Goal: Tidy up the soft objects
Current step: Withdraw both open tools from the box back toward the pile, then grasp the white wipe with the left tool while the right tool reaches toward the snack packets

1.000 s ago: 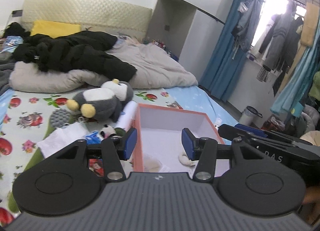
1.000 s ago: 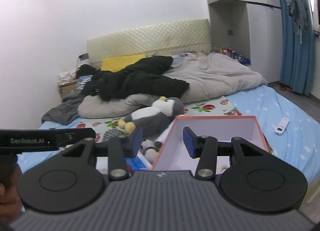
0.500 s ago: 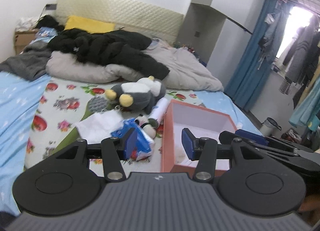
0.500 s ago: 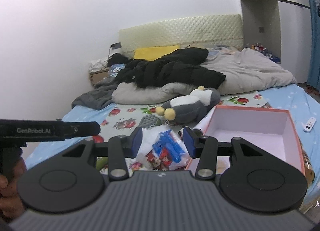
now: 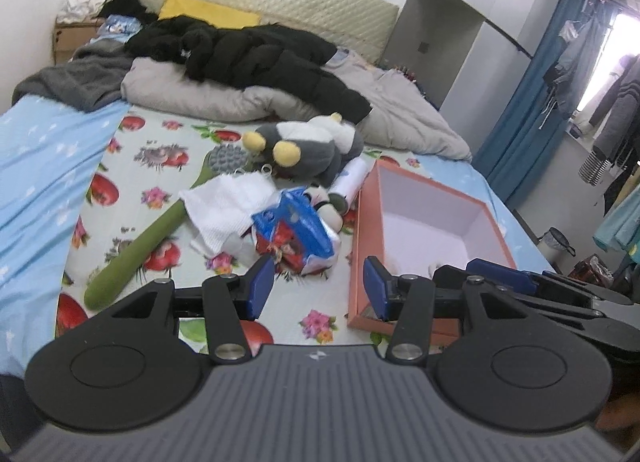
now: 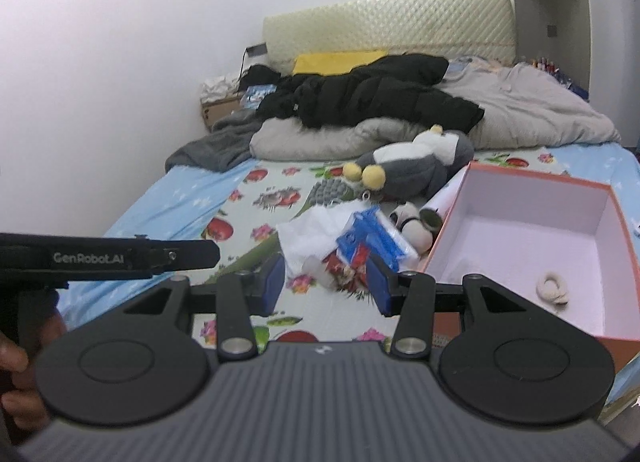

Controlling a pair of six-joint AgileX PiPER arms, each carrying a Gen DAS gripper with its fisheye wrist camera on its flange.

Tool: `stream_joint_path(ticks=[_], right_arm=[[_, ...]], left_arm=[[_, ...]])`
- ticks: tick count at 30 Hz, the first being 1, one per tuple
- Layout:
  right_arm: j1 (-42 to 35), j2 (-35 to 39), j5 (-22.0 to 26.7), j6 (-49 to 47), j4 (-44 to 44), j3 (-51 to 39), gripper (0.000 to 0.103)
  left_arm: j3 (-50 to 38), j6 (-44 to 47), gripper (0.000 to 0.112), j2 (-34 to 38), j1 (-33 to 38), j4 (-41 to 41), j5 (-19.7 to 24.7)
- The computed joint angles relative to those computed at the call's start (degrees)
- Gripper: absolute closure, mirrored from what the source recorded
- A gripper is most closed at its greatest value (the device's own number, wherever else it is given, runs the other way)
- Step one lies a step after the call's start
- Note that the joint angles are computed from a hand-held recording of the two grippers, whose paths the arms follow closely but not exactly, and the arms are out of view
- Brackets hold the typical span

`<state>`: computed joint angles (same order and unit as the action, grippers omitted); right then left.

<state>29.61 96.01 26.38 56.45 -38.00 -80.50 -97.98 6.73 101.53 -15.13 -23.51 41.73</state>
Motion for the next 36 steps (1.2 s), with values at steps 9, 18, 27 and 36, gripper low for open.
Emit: stream_joint_path(ticks=[9, 18, 27, 36], right_arm=[[0.2, 2.8, 1.2, -5.9, 5.7, -2.9, 0.055], [-0.3, 7.1, 2.1, -9.0, 9.4, -6.9, 0.055], [-2.1, 13.5, 3.2, -13.2, 14.4, -12.8, 0.055], [-5.4, 23.3, 5.0, -22.3, 22.3, -23.0, 0.055]], left_arm=[[-1.7, 0.8, 0.057, 3.7, 1.5, -1.9, 0.8], [-5.1, 2.9, 0.057, 7.6, 3.2, -4.0, 1.7], [-11.6, 3.5, 0.057, 14.6, 5.5, -5.4, 3.4], [-25.3, 0.7, 0.057, 27.7, 6.8, -4.8, 5.6]])
